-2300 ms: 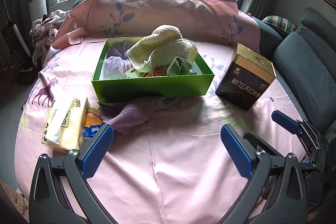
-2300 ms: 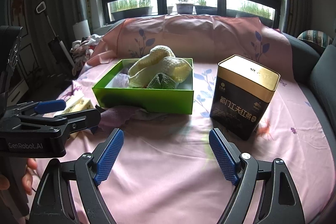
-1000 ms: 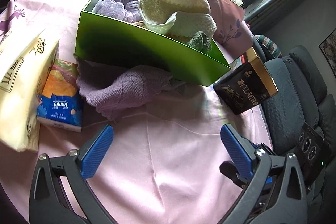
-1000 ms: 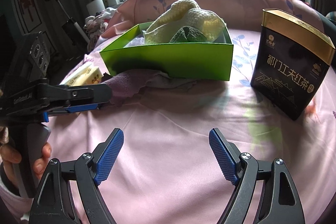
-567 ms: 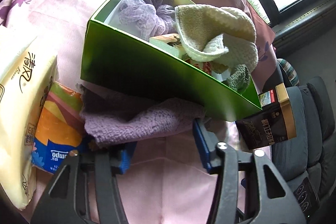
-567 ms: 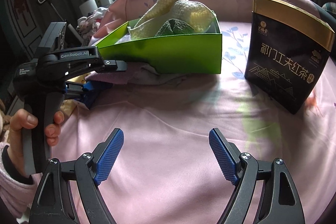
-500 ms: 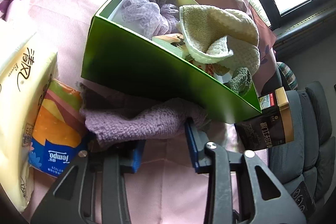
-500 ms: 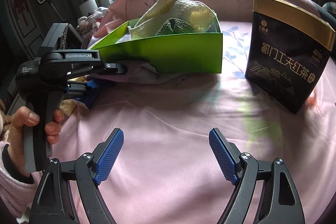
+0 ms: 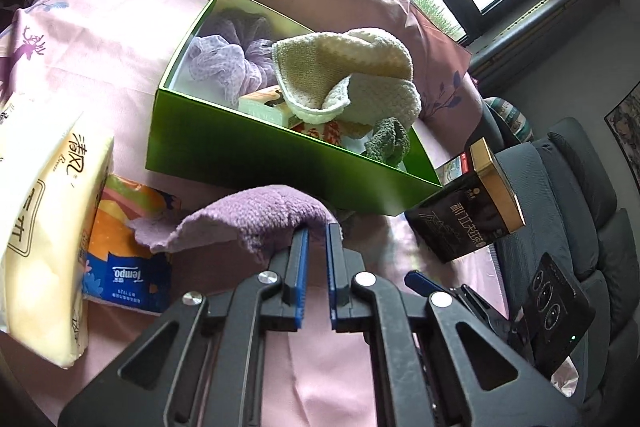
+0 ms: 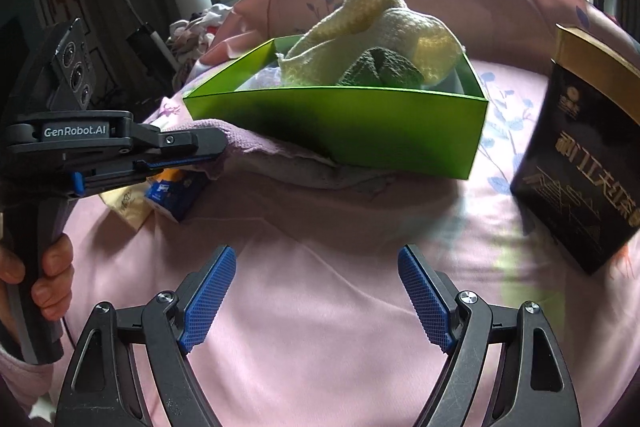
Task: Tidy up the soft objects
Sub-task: 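Grasp the lilac cloth with the left tool and lift it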
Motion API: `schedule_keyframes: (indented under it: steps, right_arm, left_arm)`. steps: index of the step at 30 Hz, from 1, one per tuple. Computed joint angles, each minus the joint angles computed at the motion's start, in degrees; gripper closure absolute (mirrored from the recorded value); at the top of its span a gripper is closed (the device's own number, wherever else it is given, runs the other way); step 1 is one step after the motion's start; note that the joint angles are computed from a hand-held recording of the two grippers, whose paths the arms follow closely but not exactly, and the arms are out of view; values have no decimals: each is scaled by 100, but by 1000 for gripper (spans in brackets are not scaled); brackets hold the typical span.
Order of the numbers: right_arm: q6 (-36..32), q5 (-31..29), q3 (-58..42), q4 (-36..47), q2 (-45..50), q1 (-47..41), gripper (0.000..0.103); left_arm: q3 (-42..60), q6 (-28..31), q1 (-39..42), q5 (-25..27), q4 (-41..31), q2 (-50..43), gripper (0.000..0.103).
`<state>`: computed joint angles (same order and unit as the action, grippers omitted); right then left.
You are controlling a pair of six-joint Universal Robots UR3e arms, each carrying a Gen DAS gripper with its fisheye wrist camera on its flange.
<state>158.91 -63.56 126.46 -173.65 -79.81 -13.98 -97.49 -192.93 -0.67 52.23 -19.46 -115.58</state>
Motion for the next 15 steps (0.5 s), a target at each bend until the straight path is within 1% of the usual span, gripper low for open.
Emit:
schedule_keyframes:
  steps: [1,3,4,6,7,8,9,11,12,14,15]
  right_arm:
    - [18,-175,-324,99,244,181,19]
    - [-74,-235,-887,329,673,387,19]
    - [-35,-402,-1165,382,885,515,19]
    - [-10,-701,-1717,598,1271,722,19]
    - [28,-809,-1941,689,1424,781,19]
    - [32,-821,-2129,828,1536,798,19]
    - [50,-817,-2298,929,1651,807,19]
    - [126,-868,-2565,968,1861,846,19]
    - [150,-892,-2715,1024,1960,866,19]
    - [247,-786,-3064,1366,2150,878,19]
    - [305,-817,-3165,1393,2230,904,19]
  left_arm:
    - [91,-15,4,2,-115,-62,99]
    - [296,-105,-37,99,-288,-191,99]
    - [377,-103,-33,158,-431,-230,99]
    - [495,-187,-3,143,-561,-321,93]
    - [551,-234,-1,173,-597,-355,86]
    - [650,-222,2,155,-691,-402,76]
    - [715,-249,-1,157,-715,-441,69]
    - [898,-300,-23,201,-761,-542,32]
    - [969,-330,-33,207,-752,-592,28]
    - [1130,-378,-70,267,-764,-693,27]
    - [1211,-393,-85,307,-794,-748,27]
